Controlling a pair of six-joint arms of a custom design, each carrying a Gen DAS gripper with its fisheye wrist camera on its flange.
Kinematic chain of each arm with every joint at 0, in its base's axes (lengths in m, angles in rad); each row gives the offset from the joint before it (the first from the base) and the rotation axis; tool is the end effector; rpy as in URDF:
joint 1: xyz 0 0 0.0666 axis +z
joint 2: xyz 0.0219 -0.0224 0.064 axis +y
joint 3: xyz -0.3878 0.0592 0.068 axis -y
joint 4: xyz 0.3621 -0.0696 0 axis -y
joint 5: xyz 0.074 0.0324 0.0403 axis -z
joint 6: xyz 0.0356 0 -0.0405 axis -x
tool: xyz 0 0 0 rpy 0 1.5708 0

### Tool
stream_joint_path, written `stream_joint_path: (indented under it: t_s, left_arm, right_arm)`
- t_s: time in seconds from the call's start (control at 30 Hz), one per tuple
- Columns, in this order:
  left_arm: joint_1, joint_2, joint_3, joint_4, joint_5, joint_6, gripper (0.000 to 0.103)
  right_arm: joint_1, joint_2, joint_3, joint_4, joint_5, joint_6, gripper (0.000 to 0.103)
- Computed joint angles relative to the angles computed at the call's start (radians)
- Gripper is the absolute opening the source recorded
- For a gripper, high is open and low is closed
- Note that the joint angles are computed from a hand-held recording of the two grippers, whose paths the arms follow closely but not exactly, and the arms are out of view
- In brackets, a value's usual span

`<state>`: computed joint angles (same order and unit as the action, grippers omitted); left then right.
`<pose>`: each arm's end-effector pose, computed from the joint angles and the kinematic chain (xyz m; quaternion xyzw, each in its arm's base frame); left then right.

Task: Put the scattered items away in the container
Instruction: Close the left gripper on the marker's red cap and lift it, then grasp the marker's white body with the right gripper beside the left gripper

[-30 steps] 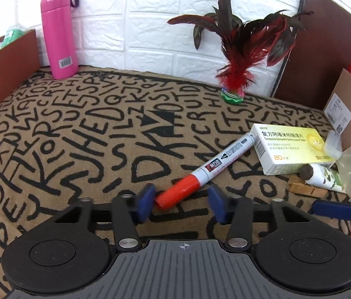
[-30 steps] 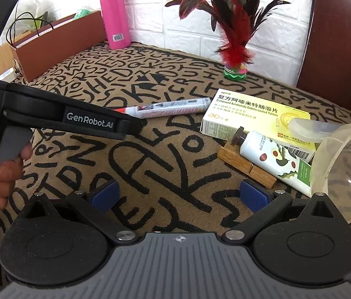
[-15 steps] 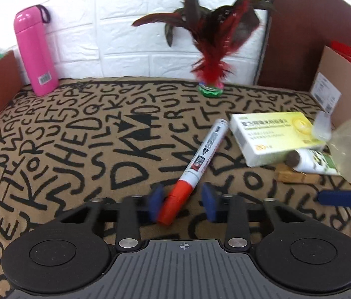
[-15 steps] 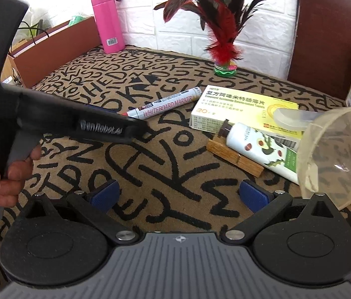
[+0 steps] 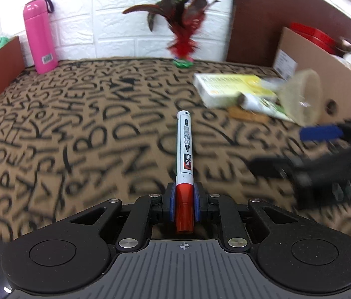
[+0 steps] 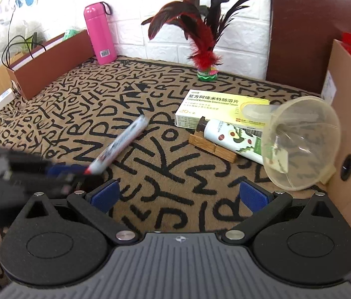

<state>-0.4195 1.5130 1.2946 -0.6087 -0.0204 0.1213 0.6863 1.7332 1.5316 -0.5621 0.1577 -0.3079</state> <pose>0.4522 -0.2013 0.3624 0.1347 0.9218 -0.0879 0.3527 0.4565 0.3662 0.3542 -0.1420 0.9063 0.1230 0.3786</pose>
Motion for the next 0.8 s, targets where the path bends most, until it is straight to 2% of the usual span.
stream_joint_path:
  t_s: [0.23, 0.37, 0.43, 0.47, 0.53, 0.6, 0.63, 0.73, 0.8]
  left_arm:
    - [-0.111, -0.080, -0.092, 0.012, 0.019, 0.068, 0.010]
    - [-0.160, -0.091, -0.109, 0.027, 0.041, 0.100, 0.011]
    - [-0.183, -0.093, -0.116, 0.034, 0.021, 0.102, 0.011]
    - [-0.192, -0.093, -0.117, 0.035, 0.004, 0.099, 0.014]
    - [-0.199, -0.093, -0.118, 0.038, -0.009, 0.104, 0.024]
    - [-0.201, -0.093, -0.122, 0.047, -0.014, 0.120, 0.028]
    - [-0.205, -0.094, -0.128, 0.059, -0.022, 0.126, 0.026]
    - [-0.228, -0.080, -0.131, 0.096, -0.070, 0.101, 0.028]
    - [-0.236, -0.068, -0.115, 0.090, -0.071, 0.100, 0.015]
  right_arm:
    - [0.012, -0.051, -0.056, 0.008, -0.063, -0.095, 0.101]
    - [0.026, -0.055, -0.067, -0.052, -0.057, -0.112, 0.093]
    - [0.037, -0.068, -0.096, -0.049, -0.036, -0.113, 0.084]
    - [0.047, -0.077, -0.110, -0.046, -0.007, -0.097, 0.081]
    - [0.065, -0.088, -0.122, -0.056, 0.042, -0.073, 0.068]
    - [0.074, -0.101, -0.142, -0.048, 0.063, -0.058, 0.058]
    - [0.075, -0.108, -0.154, -0.037, 0.063, -0.057, 0.052]
    - [0.072, -0.118, -0.171, -0.026, 0.060, -0.066, 0.042]
    - [0.069, -0.117, -0.170, -0.023, 0.053, -0.079, 0.036]
